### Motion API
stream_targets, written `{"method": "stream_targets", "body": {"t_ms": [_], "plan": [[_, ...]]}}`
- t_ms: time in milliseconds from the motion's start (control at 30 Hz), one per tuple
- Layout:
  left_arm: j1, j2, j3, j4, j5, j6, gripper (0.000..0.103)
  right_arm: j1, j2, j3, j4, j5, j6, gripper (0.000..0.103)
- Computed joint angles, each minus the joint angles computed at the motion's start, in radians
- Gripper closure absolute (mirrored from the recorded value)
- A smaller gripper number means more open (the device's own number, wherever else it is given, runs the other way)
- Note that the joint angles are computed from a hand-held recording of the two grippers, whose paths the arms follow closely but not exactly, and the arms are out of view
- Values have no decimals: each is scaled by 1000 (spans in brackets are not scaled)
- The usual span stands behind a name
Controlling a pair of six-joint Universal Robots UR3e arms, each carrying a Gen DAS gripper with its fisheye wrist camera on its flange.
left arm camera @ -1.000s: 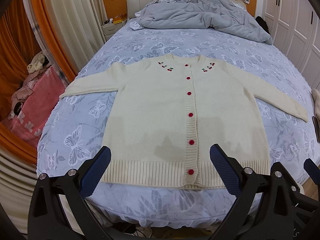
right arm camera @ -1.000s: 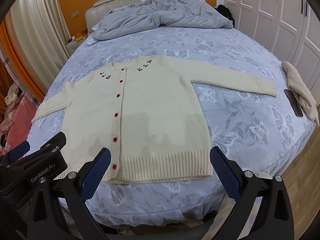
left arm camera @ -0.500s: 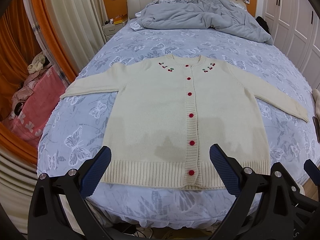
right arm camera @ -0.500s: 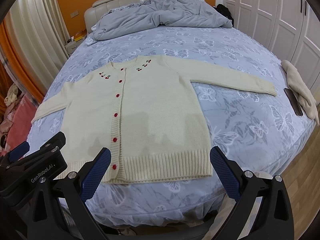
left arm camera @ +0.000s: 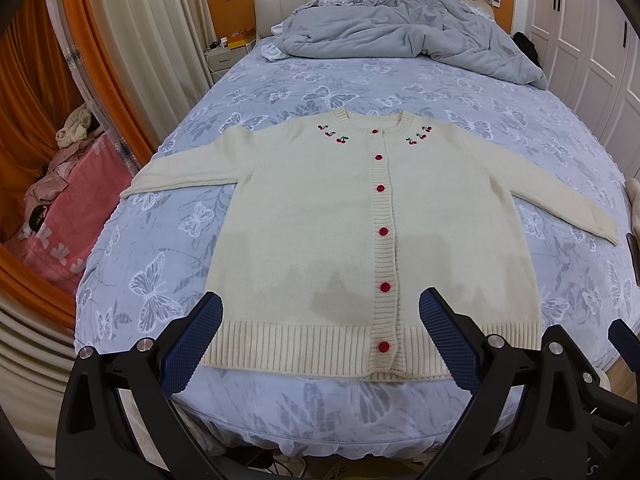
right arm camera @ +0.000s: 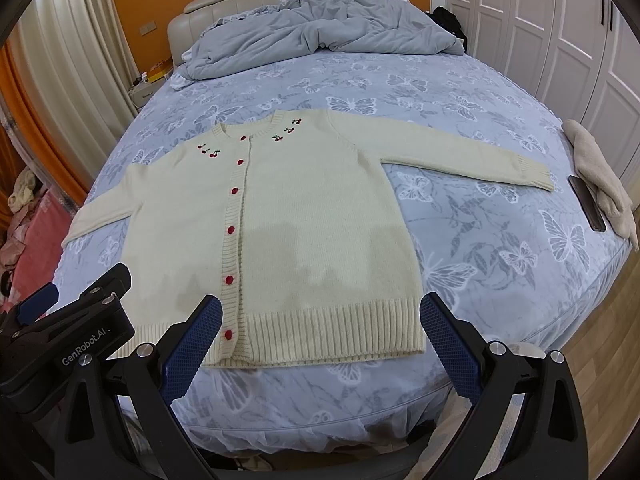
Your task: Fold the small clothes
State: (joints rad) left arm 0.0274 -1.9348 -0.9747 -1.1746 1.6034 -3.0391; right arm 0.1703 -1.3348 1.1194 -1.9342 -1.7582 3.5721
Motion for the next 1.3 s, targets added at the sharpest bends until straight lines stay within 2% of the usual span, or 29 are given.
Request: {"method": "stream_targets", "body": {"t_ms": [367, 467, 633, 733, 800, 833, 967, 1133, 1200, 1267, 1300], "plan": [[1, 1, -1, -2, 1, 0, 7, -1, 5, -5, 0, 5, -2, 5], [29, -17, 39, -52, -45, 3, 6, -34, -19, 60, -56, 73, -34, 5], [97, -48, 58, -85, -124, -28, 5, -234, -99, 273, -191, 223, -72, 5], [125, -70, 45, -80, -144, -56, 5, -476, -111, 385, -263, 348, -83, 5], [141, -97, 47, -78, -151, -71, 5, -602, -67, 387, -284, 392, -85, 5], [141, -112, 48, -70, -141, -82, 5, -681, -14, 363, -296, 407, -92, 5], [104, -192, 98, -64, -88, -97, 5, -838, 227, 143, -285, 426, -92, 6], [71, -309, 240, -96, -55, -84, 5, -927, 524, -205, -195, 467, 17, 7], [68, -354, 299, -117, -55, -83, 5, -950, 621, -314, -182, 503, 66, 17], [67, -414, 388, -157, -54, -84, 5, -957, 684, -375, -195, 526, 104, 40], [66, -434, 416, -169, -50, -85, 5, -953, 710, -410, -196, 519, 112, 48]]}}
